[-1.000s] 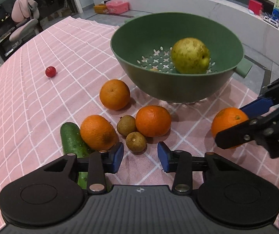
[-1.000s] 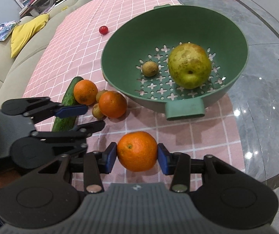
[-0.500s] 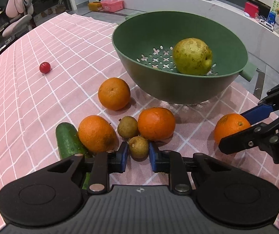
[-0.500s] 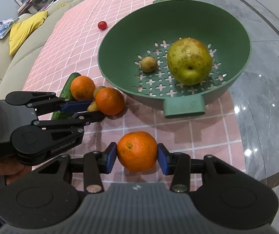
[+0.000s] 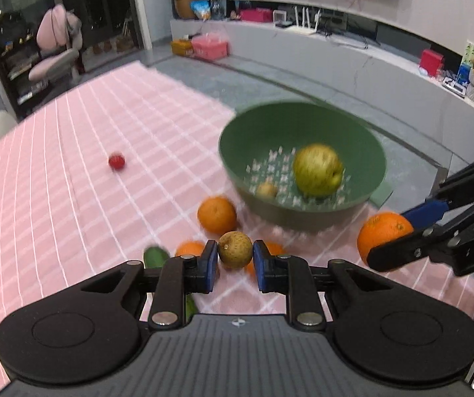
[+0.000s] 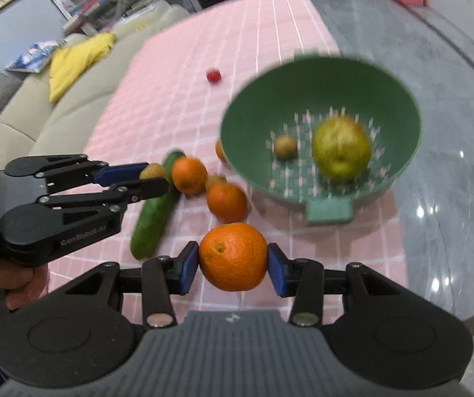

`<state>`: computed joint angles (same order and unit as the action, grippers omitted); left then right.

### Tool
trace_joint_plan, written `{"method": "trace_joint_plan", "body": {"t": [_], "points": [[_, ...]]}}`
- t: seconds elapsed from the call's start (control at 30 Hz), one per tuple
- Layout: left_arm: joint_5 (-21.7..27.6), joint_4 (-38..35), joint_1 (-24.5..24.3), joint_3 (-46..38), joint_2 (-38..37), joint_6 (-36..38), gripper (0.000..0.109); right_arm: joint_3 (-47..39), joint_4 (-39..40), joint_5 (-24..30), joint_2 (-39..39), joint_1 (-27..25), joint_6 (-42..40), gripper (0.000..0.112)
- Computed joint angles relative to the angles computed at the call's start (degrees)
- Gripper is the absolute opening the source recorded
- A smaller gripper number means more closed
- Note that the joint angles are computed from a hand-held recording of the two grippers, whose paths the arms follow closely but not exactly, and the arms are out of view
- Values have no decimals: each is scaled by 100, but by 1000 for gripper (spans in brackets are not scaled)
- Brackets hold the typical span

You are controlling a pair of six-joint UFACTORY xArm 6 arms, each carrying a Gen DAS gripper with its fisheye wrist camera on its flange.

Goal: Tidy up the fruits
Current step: 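Grasp a small brown kiwi with the left tool while the right tool holds the orange, then drop orange and kiwi into the green colander, opening both tools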

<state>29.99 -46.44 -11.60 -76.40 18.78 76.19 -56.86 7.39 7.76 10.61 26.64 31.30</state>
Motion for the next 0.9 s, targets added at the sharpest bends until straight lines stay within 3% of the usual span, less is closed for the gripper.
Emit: {"method": "trace_joint_plan", "body": {"t": [0.17, 0.3, 0.43, 0.63, 0.77, 0.9], "points": [[-63, 27, -311, -224, 54, -80, 26, 77, -1432, -157, -322, -419, 1081, 42], [-160, 297, -666, -415, 276, -306, 26, -211, -1515, -35, -209, -733, 1023, 42], [-296, 768, -890, -599, 574, -704, 26, -632, -1318, 115, 116, -938, 568, 42], [-182, 1262, -970, -1080, 1046, -1310, 26, -1523, -282, 205, 909, -1118, -819, 42], [-140, 1640, -943, -1233, 1264, -1627, 26, -2414, 554, 533, 1654, -1174, -2089, 42], [-9, 1909, -855, -1466, 1470, -1972, 26, -3223, 769, 1078, 2311, -1222, -2501, 42]]}}
